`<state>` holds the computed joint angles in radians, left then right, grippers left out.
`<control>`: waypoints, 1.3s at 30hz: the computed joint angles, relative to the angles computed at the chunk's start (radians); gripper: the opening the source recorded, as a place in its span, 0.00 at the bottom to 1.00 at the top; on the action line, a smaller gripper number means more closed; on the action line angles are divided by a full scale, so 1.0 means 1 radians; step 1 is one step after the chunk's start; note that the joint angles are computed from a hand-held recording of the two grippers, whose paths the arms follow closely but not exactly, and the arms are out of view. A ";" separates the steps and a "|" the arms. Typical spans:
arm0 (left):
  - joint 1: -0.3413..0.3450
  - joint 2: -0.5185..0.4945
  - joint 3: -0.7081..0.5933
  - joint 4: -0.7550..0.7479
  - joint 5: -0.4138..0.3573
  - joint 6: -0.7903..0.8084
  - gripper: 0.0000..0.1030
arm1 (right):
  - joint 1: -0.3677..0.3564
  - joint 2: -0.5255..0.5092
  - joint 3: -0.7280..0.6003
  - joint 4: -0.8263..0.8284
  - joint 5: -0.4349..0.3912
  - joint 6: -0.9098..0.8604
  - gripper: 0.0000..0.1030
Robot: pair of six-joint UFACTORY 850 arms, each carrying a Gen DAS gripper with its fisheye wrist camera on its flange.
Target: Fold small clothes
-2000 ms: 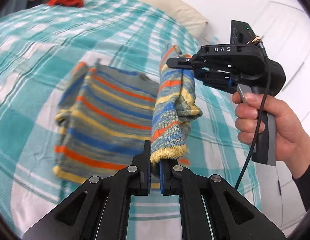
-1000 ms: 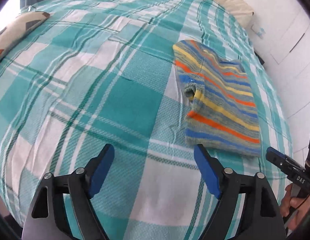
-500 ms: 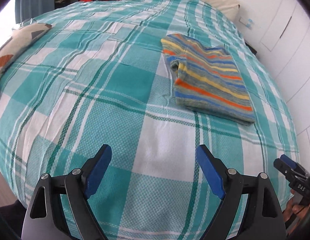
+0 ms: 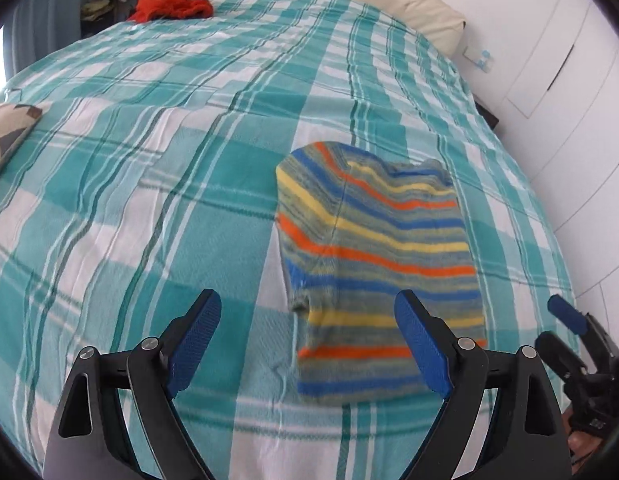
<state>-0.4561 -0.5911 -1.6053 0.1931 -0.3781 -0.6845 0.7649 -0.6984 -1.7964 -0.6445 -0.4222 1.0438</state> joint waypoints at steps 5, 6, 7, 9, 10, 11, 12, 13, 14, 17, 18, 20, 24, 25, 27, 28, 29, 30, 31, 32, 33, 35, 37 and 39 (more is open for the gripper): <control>0.039 -0.228 -0.263 -0.071 -0.239 0.078 0.88 | -0.054 -0.276 -0.410 0.416 -0.050 -0.510 0.82; 0.046 -0.215 -0.236 -0.093 -0.204 0.099 0.89 | -0.063 -0.354 -0.515 0.515 -0.124 -0.614 0.82; 0.048 -0.192 -0.206 -0.097 -0.177 0.110 0.89 | -0.068 -0.421 -0.594 0.573 -0.224 -0.680 0.82; 0.041 -0.150 -0.162 -0.010 -0.183 0.047 0.89 | -0.071 -0.459 -0.627 0.562 -0.308 -0.695 0.82; 0.039 -0.124 -0.131 0.027 -0.174 0.014 0.89 | -0.061 -0.424 -0.580 0.498 -0.290 -0.641 0.82; 0.039 -0.095 -0.096 0.043 -0.154 0.000 0.89 | -0.055 -0.367 -0.492 0.436 -0.254 -0.546 0.82; 0.038 -0.072 -0.070 0.058 -0.143 -0.012 0.89 | -0.053 -0.299 -0.388 0.409 -0.197 -0.470 0.82; 0.036 -0.055 -0.050 0.082 -0.139 -0.034 0.89 | -0.056 -0.231 -0.283 0.413 -0.120 -0.427 0.82; 0.033 -0.042 -0.036 0.107 -0.140 -0.057 0.89 | -0.057 -0.170 -0.189 0.394 -0.048 -0.382 0.84; 0.024 -0.028 -0.027 0.167 -0.161 -0.116 0.90 | -0.041 -0.092 -0.079 0.233 -0.025 -0.184 0.86; 0.022 -0.029 -0.031 0.178 -0.168 -0.125 0.90 | -0.037 -0.078 -0.059 0.201 -0.025 -0.142 0.86; 0.017 -0.029 -0.034 0.199 -0.183 -0.135 0.90 | -0.036 -0.066 -0.045 0.185 -0.036 -0.118 0.86; 0.002 -0.026 -0.040 0.271 -0.212 -0.168 0.90 | -0.034 -0.055 -0.031 0.162 -0.035 -0.081 0.86; -0.001 -0.027 -0.044 0.283 -0.218 -0.172 0.90 | -0.034 -0.049 -0.020 0.161 -0.030 -0.081 0.86; -0.005 -0.026 -0.047 0.301 -0.226 -0.177 0.90 | -0.031 -0.048 -0.021 0.167 -0.030 -0.093 0.86; -0.007 -0.028 -0.052 0.307 -0.229 -0.177 0.90 | -0.029 -0.048 -0.019 0.166 -0.028 -0.096 0.86; -0.008 -0.029 -0.055 0.311 -0.230 -0.176 0.90 | -0.026 -0.050 -0.022 0.165 -0.030 -0.098 0.86; -0.008 -0.032 -0.059 0.312 -0.231 -0.171 0.90 | -0.026 -0.055 -0.030 0.178 -0.034 -0.117 0.86; -0.006 -0.035 -0.063 0.306 -0.230 -0.160 0.90 | -0.027 -0.057 -0.031 0.188 -0.032 -0.131 0.86; 0.000 -0.040 -0.073 0.266 -0.228 -0.122 0.90 | -0.028 -0.059 -0.033 0.196 -0.030 -0.133 0.86; 0.013 -0.043 -0.080 0.184 -0.212 -0.051 0.90 | -0.031 -0.062 -0.037 0.210 -0.029 -0.140 0.86; 0.048 -0.033 -0.050 -0.025 -0.117 0.099 0.91 | -0.049 -0.064 -0.038 0.263 -0.012 -0.165 0.86; 0.074 -0.033 -0.034 -0.234 -0.058 0.240 0.91 | -0.074 -0.060 -0.034 0.311 0.014 -0.171 0.86; 0.100 -0.050 -0.048 -0.418 -0.054 0.410 0.92 | -0.102 -0.060 -0.035 0.326 0.034 -0.139 0.86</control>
